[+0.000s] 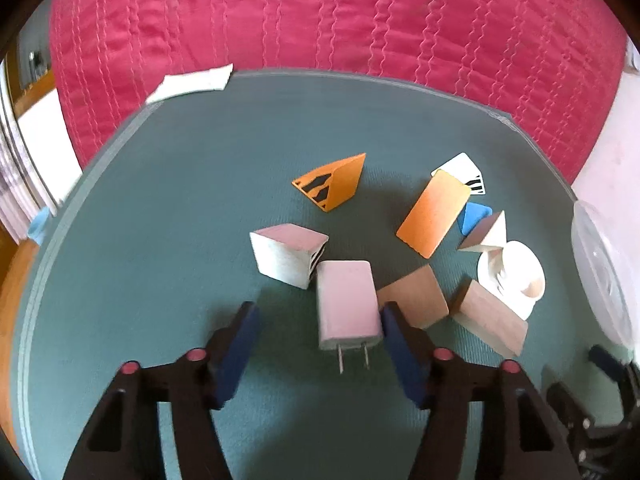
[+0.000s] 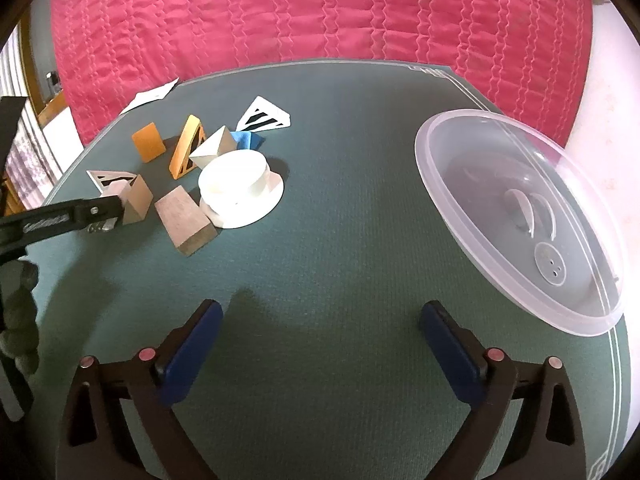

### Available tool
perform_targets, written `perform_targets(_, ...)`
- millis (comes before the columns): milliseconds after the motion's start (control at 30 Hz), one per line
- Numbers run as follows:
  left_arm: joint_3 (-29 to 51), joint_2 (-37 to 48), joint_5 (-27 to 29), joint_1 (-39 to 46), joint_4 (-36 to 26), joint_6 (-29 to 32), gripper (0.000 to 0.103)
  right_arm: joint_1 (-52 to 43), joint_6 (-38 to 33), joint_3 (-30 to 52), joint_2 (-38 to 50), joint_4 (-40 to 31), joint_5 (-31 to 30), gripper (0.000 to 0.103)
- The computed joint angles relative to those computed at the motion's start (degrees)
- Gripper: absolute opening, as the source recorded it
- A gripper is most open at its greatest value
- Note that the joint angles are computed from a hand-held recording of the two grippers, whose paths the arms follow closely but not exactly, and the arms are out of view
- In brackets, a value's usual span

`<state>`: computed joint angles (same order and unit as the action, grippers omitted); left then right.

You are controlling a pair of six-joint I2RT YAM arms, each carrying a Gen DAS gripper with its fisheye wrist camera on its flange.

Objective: Organize rigid objects
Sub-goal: 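Move the left gripper onto the white plug charger and close it, then grasp the brown wooden rectangular block with the right gripper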

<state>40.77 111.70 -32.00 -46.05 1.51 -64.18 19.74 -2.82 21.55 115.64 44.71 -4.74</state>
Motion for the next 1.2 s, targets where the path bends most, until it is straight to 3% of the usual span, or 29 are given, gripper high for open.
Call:
perform_targets(133, -0.1, 0.5, -0.8, 0.2, 2.4, 1.4, 0.058, 0.3, -0.3, -1.1, -0.1, 1.9, -0.5, 0.09)
perform_targets(267, -0.6, 0.6, -1.3, -0.3, 4.0, 2.9, 0.033, 0.5, -1.7, -1.1, -0.9, 0.6, -3.2, 0.086)
perform_targets(300, -1.3, 0.3, -1.1, -0.5, 5.0, 3.1, 0.033, 0.1, -1.6, -0.8, -1.5, -0.5, -5.4, 0.086)
perform_targets(433, -3.1, -1.1, -1.1, -1.9, 6.3, 2.1, 0.032, 1.1, -1.4, 1.0, -2.8, -4.2, -9.9, 0.077)
perform_targets(667, -5.6, -5.0, -4.9, -5.3, 4.5, -0.7, 0.032, 8.0, -2.5, 5.0, -2.1, -4.3, -6.3, 0.069)
perform_targets(733, -6.0, -5.8, -5.6, -5.8, 4.1, -1.2, 0.032, 9.1, -2.3, 7.3, -0.8, -5.7, -6.3, 0.059)
perform_targets(933, -7.1, -6.6, -7.0, -6.2, 3.9, -1.8, 0.032, 11.6, -1.4, 11.1, 2.7, -6.3, -4.2, 0.047)
perform_targets(1200, -8.6, -6.7, -6.2, -5.3, 5.4, -2.6, 0.032, 14.1, -1.8, 8.5, 1.5, -6.0, -4.5, 0.045)
